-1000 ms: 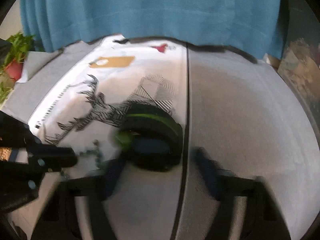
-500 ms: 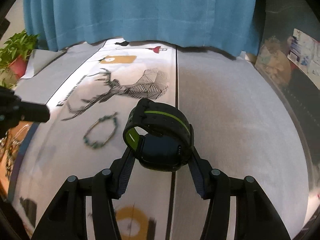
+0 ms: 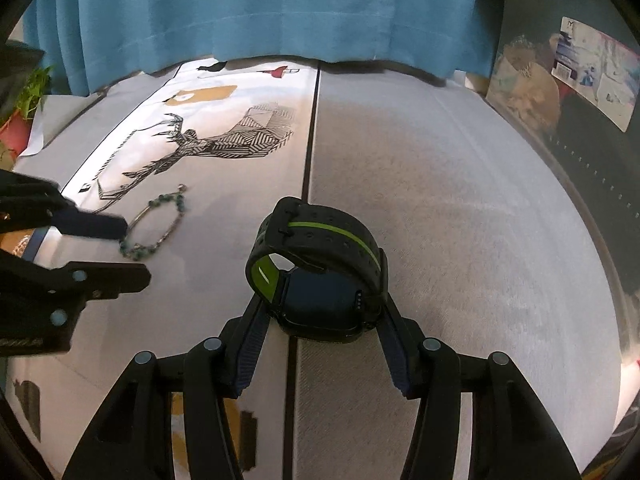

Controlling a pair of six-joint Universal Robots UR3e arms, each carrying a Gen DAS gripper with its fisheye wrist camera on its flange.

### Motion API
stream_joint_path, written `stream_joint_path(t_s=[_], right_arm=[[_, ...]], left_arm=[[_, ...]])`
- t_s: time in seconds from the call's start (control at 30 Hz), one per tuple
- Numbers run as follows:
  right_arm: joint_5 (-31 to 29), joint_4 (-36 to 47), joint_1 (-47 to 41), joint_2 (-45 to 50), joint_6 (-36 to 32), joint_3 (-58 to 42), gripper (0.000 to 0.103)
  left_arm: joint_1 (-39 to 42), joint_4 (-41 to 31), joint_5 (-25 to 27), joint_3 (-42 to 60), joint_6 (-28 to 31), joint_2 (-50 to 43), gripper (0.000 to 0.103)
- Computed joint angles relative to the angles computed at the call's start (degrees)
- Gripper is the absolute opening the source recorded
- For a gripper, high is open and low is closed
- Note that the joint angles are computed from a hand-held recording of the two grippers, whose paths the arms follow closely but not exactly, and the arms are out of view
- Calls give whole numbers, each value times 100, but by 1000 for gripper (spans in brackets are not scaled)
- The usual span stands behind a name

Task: Organize jewelry
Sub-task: 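Grasp the turquoise beaded bracelet with the left tool while the right tool holds the smartwatch, then carry the beaded bracelet and smartwatch toward the orange tray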

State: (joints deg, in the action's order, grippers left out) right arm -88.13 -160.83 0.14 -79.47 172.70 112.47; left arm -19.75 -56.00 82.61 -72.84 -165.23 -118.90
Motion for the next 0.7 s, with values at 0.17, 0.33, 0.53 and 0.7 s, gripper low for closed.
stream_joint_path(t_s=[0.17, 0.33, 0.53, 0.7], right_arm=[[43, -49, -34, -1, 52, 20, 55], [146, 226, -17, -578, 1, 180, 54], [235, 951, 161, -1721, 112, 307, 54], [89, 1702, 674, -2842, 316, 516, 54]], left_arm=[[-3, -290, -113, 54, 194, 138, 4], [247, -164, -515, -739, -21, 1175, 4], [637, -396, -829, -1825, -303, 3100, 4], [959, -901, -842, -2622, -349, 4738, 4]])
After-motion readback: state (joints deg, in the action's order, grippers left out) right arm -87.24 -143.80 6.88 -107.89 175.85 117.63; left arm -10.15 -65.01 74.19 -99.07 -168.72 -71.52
